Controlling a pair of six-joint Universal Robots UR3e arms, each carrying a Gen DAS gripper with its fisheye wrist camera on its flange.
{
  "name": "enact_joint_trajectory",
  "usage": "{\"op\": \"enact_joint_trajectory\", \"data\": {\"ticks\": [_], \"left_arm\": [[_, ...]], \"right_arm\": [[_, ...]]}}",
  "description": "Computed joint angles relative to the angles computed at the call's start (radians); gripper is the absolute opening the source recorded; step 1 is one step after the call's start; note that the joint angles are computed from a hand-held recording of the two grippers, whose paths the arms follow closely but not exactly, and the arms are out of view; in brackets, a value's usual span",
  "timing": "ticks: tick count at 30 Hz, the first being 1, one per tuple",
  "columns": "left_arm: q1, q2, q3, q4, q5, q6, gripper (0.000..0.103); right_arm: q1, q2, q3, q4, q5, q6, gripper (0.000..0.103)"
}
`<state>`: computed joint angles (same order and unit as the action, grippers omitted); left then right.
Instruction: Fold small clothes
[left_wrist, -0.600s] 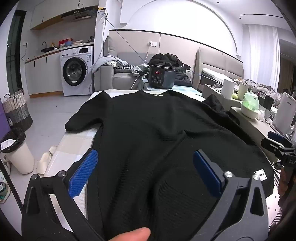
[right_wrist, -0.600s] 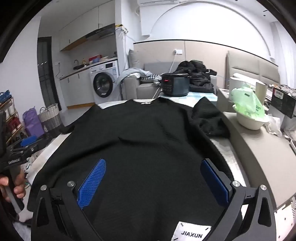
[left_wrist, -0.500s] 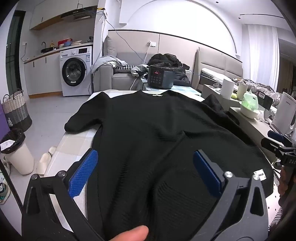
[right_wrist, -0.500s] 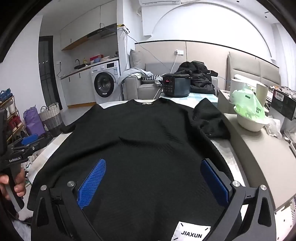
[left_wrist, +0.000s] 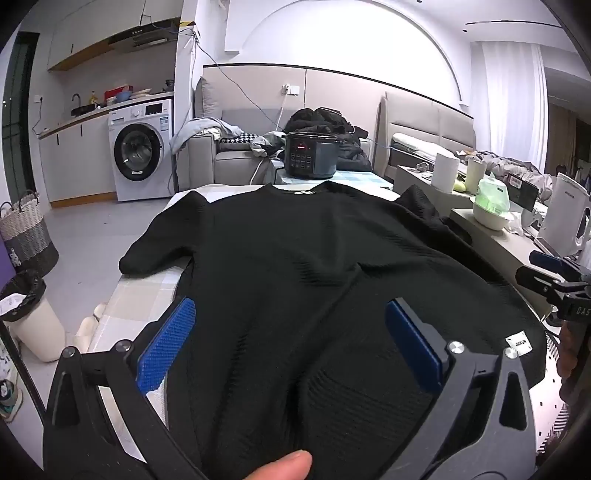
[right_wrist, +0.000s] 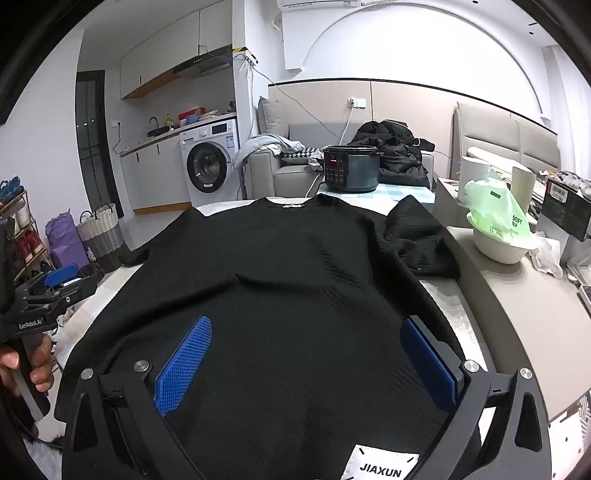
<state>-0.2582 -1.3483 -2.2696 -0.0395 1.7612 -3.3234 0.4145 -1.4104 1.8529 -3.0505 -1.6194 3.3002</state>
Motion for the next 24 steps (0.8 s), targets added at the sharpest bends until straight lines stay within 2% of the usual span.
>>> {"op": "enact_joint_trajectory", "data": {"ticks": [6,12,24], "left_arm": [[0.045,-0.012,0.022,-0.035,-0.053,-0.006,0.102],[0.055,-0.040,0.058,-0.067,-0.049,-0.004,0.102],[0.045,-0.055,0.085,-0.085,-0.048,0.012,0.102]], "right_arm": [[0.026,0.010,-0.061,0.097,-0.052,0.033,0.103],[0.045,0.046,-0.153,0.229,-0.080,0.090,0.103],[0.028,0.047,-0.139,0.165,-0.025,0.070,0.103]]}}
